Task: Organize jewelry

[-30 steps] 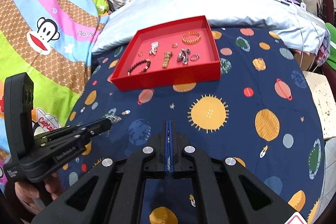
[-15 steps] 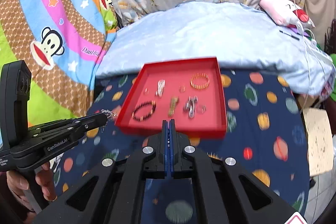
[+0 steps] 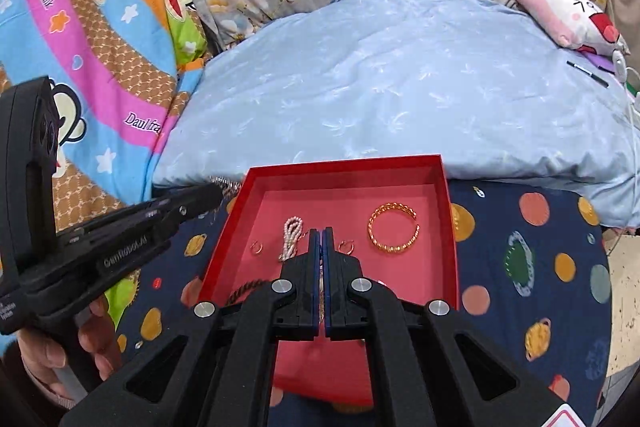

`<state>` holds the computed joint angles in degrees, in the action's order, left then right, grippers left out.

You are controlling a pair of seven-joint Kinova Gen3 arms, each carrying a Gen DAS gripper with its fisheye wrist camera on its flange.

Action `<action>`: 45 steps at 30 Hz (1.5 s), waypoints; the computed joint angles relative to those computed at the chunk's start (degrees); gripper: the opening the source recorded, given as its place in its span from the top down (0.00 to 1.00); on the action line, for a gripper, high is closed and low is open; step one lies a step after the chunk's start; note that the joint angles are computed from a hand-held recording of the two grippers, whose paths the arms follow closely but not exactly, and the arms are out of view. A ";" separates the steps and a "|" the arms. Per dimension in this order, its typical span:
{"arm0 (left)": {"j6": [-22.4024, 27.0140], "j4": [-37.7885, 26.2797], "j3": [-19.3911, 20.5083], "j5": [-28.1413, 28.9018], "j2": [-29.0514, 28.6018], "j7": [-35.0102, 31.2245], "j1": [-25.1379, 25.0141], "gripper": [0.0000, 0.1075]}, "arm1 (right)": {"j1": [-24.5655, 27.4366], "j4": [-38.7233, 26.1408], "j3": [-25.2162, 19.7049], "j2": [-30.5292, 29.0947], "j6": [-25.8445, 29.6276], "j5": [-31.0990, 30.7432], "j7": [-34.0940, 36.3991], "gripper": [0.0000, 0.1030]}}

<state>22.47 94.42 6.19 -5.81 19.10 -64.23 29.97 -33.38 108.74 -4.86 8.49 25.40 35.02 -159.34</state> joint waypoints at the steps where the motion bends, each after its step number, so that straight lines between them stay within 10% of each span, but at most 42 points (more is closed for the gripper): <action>1: 0.31 -1.00 -0.54 -0.48 0.90 0.36 0.30 0.98 | 1.14 -0.60 -0.20 1.06 -0.75 -1.53 1.79 0.99; 15: 1.81 -4.86 -5.85 -6.86 5.08 5.98 5.53 0.87 | -3.60 -0.85 5.87 3.29 -1.96 0.84 -0.75 0.94; 25: 2.35 -0.08 -8.90 -16.90 -1.35 16.19 11.20 0.76 | -4.88 1.96 0.43 -1.57 3.05 10.38 -12.13 0.92; 45: 9.54 11.07 3.03 -27.85 -10.73 33.30 10.64 0.77 | -7.27 8.37 -14.47 -8.88 14.90 15.30 -29.77 0.90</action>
